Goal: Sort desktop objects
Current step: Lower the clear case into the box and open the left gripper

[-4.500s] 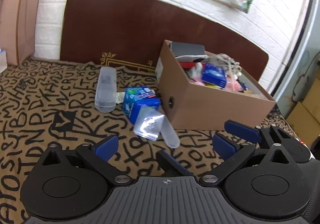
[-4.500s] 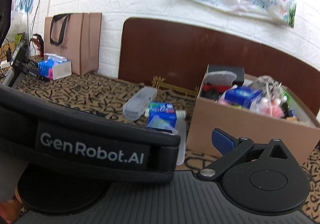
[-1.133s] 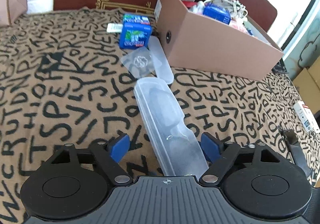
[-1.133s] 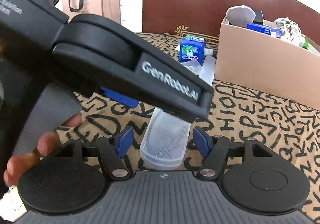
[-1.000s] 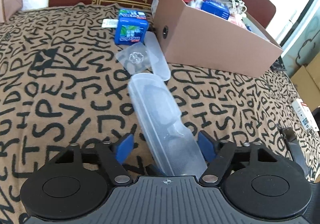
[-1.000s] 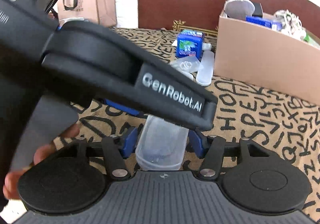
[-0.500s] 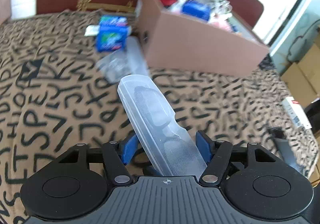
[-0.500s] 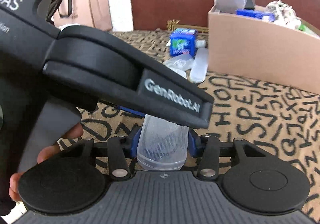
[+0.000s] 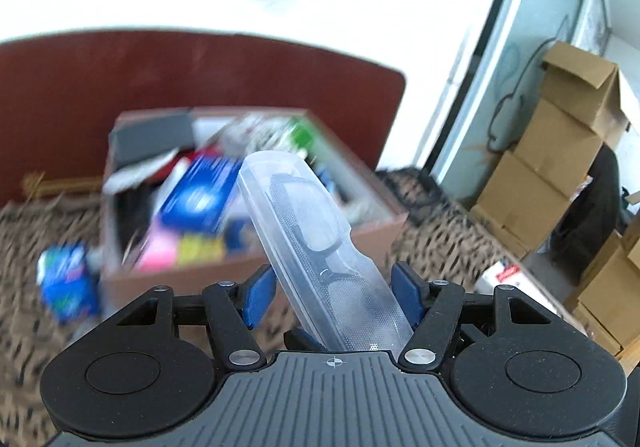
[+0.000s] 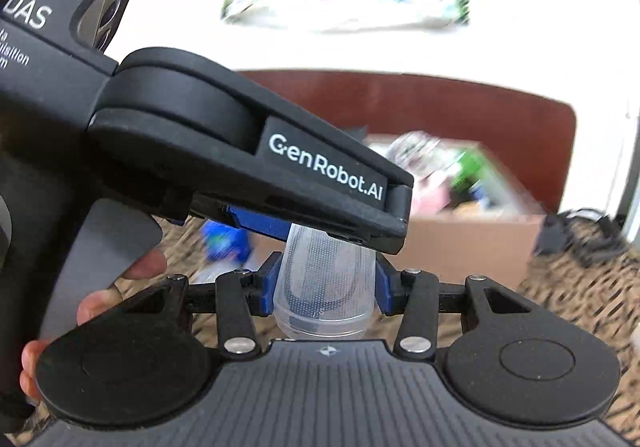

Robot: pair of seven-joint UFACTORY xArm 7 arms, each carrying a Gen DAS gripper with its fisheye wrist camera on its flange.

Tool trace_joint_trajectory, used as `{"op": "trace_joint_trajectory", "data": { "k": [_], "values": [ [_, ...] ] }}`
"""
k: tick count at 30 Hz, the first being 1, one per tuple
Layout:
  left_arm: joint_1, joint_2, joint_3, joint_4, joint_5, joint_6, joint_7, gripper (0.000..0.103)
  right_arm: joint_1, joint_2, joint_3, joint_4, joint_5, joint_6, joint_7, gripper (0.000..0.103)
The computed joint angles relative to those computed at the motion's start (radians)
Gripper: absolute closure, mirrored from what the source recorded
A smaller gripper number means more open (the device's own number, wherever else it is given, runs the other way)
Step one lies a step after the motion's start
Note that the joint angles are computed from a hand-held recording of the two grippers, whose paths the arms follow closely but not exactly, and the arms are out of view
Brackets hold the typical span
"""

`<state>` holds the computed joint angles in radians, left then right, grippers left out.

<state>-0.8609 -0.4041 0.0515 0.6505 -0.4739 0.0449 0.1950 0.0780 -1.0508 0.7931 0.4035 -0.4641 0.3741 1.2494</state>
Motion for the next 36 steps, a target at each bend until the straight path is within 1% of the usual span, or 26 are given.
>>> {"op": "trace_joint_trajectory", "data": {
  "k": [2, 3, 5, 7, 8, 10, 14, 15, 16, 19, 22, 23, 24, 25, 26, 27, 28, 29, 30, 31, 33, 34, 35, 36],
  "values": [
    [-0.07, 0.073, 0.061, 0.079, -0.032, -0.011, 0.051, 0.037, -0.043, -0.008, -0.03, -0.006, -0.031, -0.029, -0.015, 0.052],
    [-0.11, 0.11, 0.098, 0.127, -0.071, -0.002, 0.086, 0.037, -0.072, -0.011, -0.038, -0.007, -0.04, -0.048, -0.027, 0.052],
    [-0.196, 0.182, 0.185, 0.23, -0.188, 0.04, 0.197, 0.037, -0.134, -0.007, -0.054, -0.007, -0.061, -0.096, -0.044, 0.052],
    [-0.237, 0.257, 0.239, 0.334, -0.315, 0.093, 0.309, 0.036, -0.204, 0.004, -0.065, -0.005, -0.071, -0.149, -0.065, 0.052],
    [-0.234, 0.293, 0.246, 0.38, -0.354, 0.121, 0.336, 0.036, -0.237, 0.012, -0.07, -0.005, -0.075, -0.179, -0.082, 0.052],
    [-0.213, 0.365, 0.241, 0.461, -0.397, 0.157, 0.368, 0.036, -0.308, 0.037, -0.072, 0.001, -0.066, -0.237, -0.121, 0.052],
    [-0.153, 0.497, 0.204, 0.596, -0.423, 0.188, 0.395, 0.036, -0.447, 0.111, -0.052, 0.027, -0.037, -0.338, -0.164, 0.052],
    [-0.137, 0.528, 0.196, 0.626, -0.416, 0.198, 0.385, 0.036, -0.496, 0.156, -0.039, 0.049, -0.013, -0.364, -0.195, 0.052],
    [-0.122, 0.56, 0.19, 0.659, -0.403, 0.212, 0.369, 0.037, -0.503, 0.159, -0.045, 0.036, -0.024, -0.392, -0.191, 0.052],
    [-0.081, 0.628, 0.166, 0.725, -0.364, 0.232, 0.336, 0.037, -0.58, 0.238, -0.028, 0.047, 0.002, -0.478, -0.226, 0.052],
    [-0.051, 0.674, 0.142, 0.772, -0.317, 0.222, 0.308, 0.036, -0.659, 0.295, 0.017, 0.07, 0.037, -0.53, -0.256, 0.052],
    [-0.039, 0.685, 0.131, 0.785, -0.306, 0.22, 0.307, 0.026, -0.683, 0.306, 0.034, 0.077, 0.047, -0.543, -0.265, 0.052],
    [-0.031, 0.691, 0.124, 0.791, -0.291, 0.212, 0.297, 0.022, -0.711, 0.317, 0.054, 0.084, 0.055, -0.559, -0.271, 0.052],
    [-0.029, 0.692, 0.12, 0.788, -0.267, 0.194, 0.284, 0.017, -0.718, 0.318, 0.067, 0.085, 0.066, -0.566, -0.277, 0.052],
    [-0.033, 0.693, 0.122, 0.78, -0.236, 0.168, 0.262, 0.006, -0.717, 0.335, 0.063, 0.096, 0.096, -0.556, -0.306, 0.052],
    [-0.042, 0.692, 0.131, 0.768, -0.202, 0.134, 0.225, 0.001, -0.673, 0.31, 0.039, 0.066, 0.084, -0.553, -0.308, 0.051],
    [-0.029, 0.686, 0.115, 0.755, -0.206, 0.106, 0.223, 0.0, -0.672, 0.311, 0.041, 0.066, 0.099, -0.545, -0.323, 0.048],
    [-0.001, 0.678, 0.084, 0.747, -0.227, 0.096, 0.24, 0.0, -0.692, 0.31, 0.05, 0.074, 0.105, -0.544, -0.342, 0.034],
    [0.013, 0.674, 0.072, 0.742, -0.227, 0.096, 0.228, 0.0, -0.709, 0.281, 0.072, 0.069, 0.12, -0.539, -0.346, 0.025],
    [0.021, 0.666, 0.068, 0.733, -0.218, 0.096, 0.202, 0.0, -0.719, 0.255, 0.088, 0.062, 0.133, -0.538, -0.351, 0.022],
    [0.039, 0.657, 0.056, 0.719, -0.204, 0.091, 0.156, 0.0, -0.71, 0.232, 0.097, 0.051, 0.154, -0.529, -0.373, 0.015],
    [0.051, 0.65, 0.044, 0.707, -0.205, 0.078, 0.144, 0.0, -0.702, 0.225, 0.1, 0.048, 0.167, -0.517, -0.381, 0.013],
    [0.06, 0.641, 0.032, 0.689, -0.203, 0.057, 0.134, 0.0, -0.698, 0.22, 0.105, 0.046, 0.178, -0.505, -0.389, 0.008],
    [0.051, 0.632, 0.04, 0.667, -0.171, 0.03, 0.1, 0.0, -0.693, 0.218, 0.106, 0.044, 0.187, -0.498, -0.397, 0.005]
  ]
}}
